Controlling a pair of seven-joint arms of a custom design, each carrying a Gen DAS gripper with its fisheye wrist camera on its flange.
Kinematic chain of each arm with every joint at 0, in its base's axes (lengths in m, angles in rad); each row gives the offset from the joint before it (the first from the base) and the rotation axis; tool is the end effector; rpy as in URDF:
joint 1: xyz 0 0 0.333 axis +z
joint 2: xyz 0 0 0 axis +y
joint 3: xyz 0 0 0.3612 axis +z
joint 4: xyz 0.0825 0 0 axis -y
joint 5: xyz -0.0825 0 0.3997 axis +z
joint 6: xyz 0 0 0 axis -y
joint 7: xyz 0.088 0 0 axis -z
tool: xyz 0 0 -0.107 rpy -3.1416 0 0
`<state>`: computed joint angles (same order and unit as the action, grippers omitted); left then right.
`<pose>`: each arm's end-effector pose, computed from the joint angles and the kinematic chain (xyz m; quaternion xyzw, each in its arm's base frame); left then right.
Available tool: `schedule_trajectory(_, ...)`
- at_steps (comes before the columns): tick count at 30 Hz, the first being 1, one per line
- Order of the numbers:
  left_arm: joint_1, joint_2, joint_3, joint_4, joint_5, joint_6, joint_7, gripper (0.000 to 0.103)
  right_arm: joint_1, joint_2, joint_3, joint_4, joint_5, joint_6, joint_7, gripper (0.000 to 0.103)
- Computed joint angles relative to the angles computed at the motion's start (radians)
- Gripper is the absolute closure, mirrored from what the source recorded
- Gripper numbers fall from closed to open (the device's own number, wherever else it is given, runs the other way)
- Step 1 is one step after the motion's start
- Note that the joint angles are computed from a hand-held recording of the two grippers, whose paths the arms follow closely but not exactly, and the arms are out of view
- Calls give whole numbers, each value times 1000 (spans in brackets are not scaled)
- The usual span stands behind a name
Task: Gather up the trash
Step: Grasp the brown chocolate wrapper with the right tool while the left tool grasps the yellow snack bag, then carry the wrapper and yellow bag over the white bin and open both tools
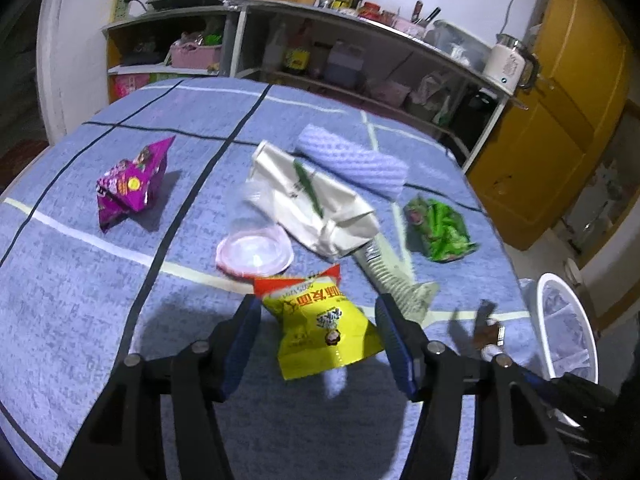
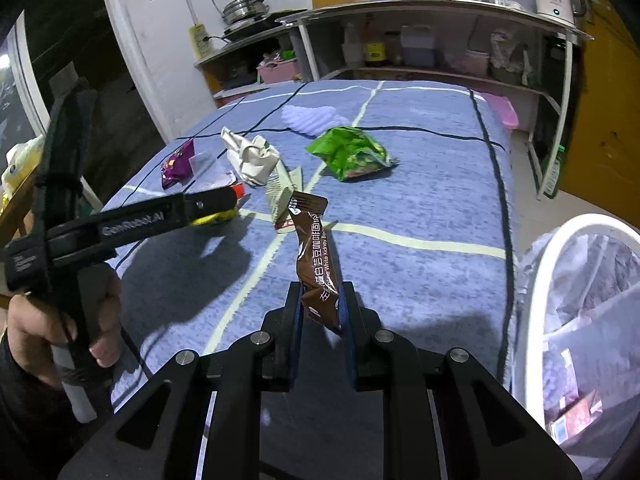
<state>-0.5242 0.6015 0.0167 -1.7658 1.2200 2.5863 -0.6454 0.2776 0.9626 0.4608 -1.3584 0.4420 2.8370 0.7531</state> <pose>0.6126 -0.3620 0.2622 -0.8416 0.3954 -0.2684 0.2515 0.6953 0.4417 0.2471 -0.8703 0.3180 -0.0081 0.3760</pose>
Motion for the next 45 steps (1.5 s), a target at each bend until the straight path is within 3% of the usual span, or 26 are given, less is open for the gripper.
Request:
schedule_trajectory(1,2,1,-4,-1,-11,-4,8,54,-4,1,3,0,2,2,-3,85)
schedule_trajectory(4,-4,-1,-2,-9,-16,-10,6,59,-15,0,12,-6,9,9,-8,85)
schedule_trajectory(10,-19,-18,-5,-30,24,-13,-15,66,-42,-14,37,-40,25,39,-23,85)
schedule_trajectory(21,-49,-57,-46,-47,130,-53,-50,67,-144,-71,130,-180,48,150,-61,85)
schedule_trajectory(36,-75,-52,-106,36,241,-68,-12,67,-374,-133,321,-412,-60,345,-6,85)
schedule_trajectory(45,-102,7,-90,142,237,-19,70,67,-457,-155,356,-489,-149,425,95,85)
